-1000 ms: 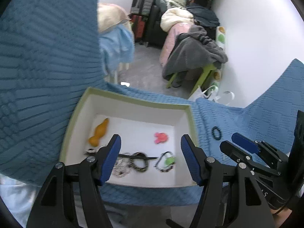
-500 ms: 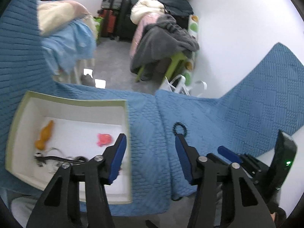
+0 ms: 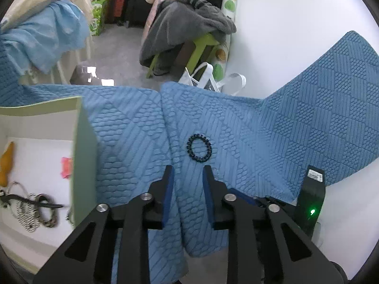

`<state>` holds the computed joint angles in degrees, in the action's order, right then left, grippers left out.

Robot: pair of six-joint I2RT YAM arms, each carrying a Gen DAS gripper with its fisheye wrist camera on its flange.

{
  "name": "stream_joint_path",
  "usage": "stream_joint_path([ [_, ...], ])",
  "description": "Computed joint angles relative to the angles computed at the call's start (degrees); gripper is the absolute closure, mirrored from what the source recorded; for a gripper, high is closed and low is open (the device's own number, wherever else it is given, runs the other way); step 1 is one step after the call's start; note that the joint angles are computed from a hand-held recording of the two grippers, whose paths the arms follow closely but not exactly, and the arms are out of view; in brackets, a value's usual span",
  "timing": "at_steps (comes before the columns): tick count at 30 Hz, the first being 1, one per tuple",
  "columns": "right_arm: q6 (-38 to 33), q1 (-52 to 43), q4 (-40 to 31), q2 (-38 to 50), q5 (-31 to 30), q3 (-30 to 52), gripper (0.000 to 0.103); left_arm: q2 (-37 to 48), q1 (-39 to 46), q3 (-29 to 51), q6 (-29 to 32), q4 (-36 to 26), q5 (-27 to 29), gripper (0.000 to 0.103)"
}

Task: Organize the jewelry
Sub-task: 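Move both open grippers back to the black hair tie and screwdriver keyring, then grasp the black beaded hair tie with the left gripper while the right gripper grasps the screwdriver keyring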

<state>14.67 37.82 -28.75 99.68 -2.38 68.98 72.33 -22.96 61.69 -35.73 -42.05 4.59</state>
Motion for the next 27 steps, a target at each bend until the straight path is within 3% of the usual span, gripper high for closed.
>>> stream_joint_path([
  [6, -2.90, 0.89, -0.01, 3.84, 1.97, 1.99, 0.089, 6.14, -0.02, -0.01, -0.34, 4.84, 2.83, 0.081],
  [10, -4.73, 2.08, -0.40, 3.76, 5.57, 1.62, 0.099, 10.48, -0.57, 0.95, 0.91, 6.89, 3.69, 0.081],
  [17, -2.56, 0.43, -0.12, 2.07, 6.11, 0.12, 0.100, 19.56, -2.47, 5.76, 3.98, 6.12, 4.45, 0.080],
  [21, -0.78, -2.07, 0.40, 0.37, 5.53, -0.78, 0.100, 23.48, -3.06, 8.06, 5.67, 6.45, 4.23, 0.064],
  [24, -0.13, -3.24, 0.48, -0.73, 5.51, -1.31, 0.100, 25.69, -3.71, 9.77, 6.94, 6.16, 2.36, 0.062],
  [27, 0.08, -3.85, 0.48, -0.85, 4.70, -1.27, 0.100, 27.22, -4.94, 11.39, 8.50, 5.59, -1.20, 0.053],
])
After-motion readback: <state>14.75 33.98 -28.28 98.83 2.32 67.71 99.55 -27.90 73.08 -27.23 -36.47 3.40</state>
